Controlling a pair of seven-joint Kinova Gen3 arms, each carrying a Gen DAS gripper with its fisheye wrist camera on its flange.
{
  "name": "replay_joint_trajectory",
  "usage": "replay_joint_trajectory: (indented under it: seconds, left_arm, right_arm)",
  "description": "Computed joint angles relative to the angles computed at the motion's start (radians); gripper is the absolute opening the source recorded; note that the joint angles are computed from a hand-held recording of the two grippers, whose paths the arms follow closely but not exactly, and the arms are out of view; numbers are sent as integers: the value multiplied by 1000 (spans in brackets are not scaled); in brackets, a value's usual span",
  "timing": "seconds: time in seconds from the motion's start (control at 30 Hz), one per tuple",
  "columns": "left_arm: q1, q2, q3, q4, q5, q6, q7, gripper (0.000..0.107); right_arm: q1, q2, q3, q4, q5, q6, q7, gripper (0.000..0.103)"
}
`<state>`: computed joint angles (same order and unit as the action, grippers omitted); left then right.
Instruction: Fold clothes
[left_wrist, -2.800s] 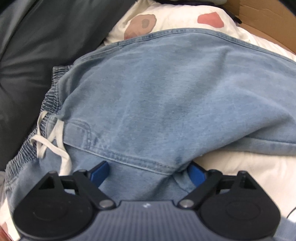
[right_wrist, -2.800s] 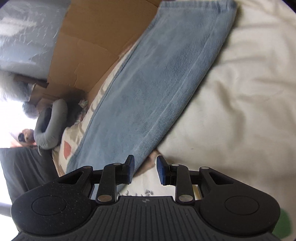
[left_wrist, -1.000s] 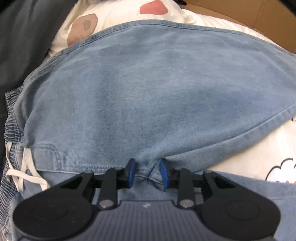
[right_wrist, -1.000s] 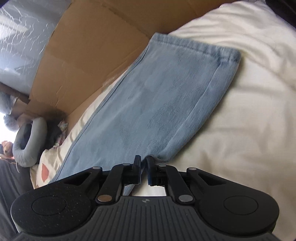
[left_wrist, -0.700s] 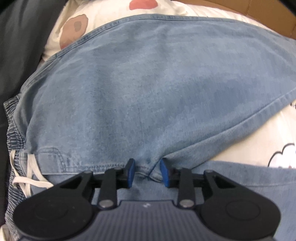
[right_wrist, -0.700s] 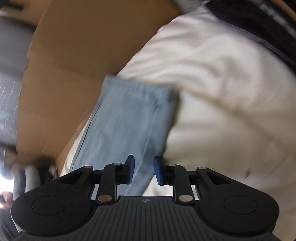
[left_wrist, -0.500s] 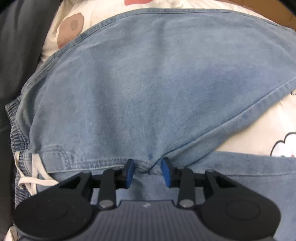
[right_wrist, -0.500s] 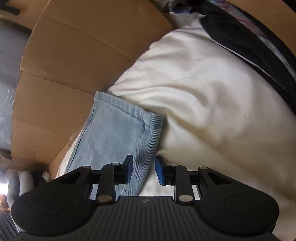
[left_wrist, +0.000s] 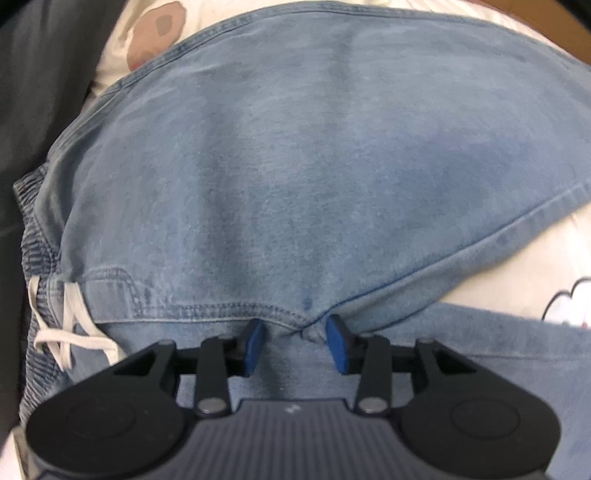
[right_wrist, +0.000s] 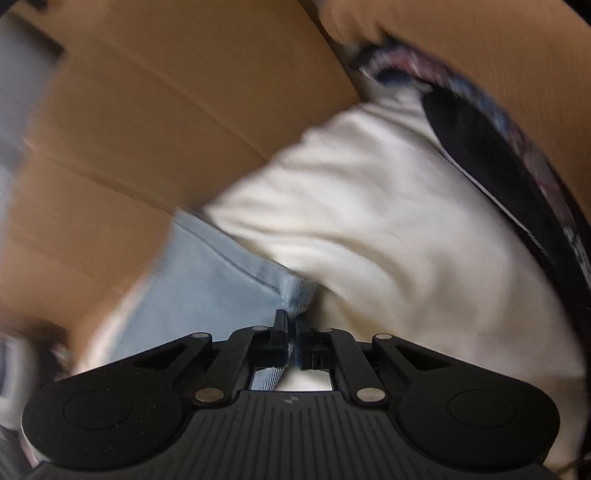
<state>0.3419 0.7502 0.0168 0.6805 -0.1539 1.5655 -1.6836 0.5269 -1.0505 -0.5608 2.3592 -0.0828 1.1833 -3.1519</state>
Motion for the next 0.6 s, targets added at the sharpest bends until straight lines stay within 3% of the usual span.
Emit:
replay_joint_trajectory:
  seconds: [0.17, 0.27, 0.43, 0.6]
  left_arm:
    - [-29, -72, 16, 77, 27, -70, -27, 25]
    - [-51, -112, 17, 118, 34, -119, -13, 24]
    - [-50, -108, 18, 93, 40, -128, -3, 23]
    - [-38, -123, -4, 173, 5, -213, 28, 23]
  right_arm:
    - [-12, 6, -20, -45, 27, 44, 32, 4]
    - [-32, 2, -5, -49, 38, 53, 57, 4]
    - [9, -2, -29, -72, 54, 74, 70, 4]
    - [45, 43, -58, -65, 42, 72, 63, 4]
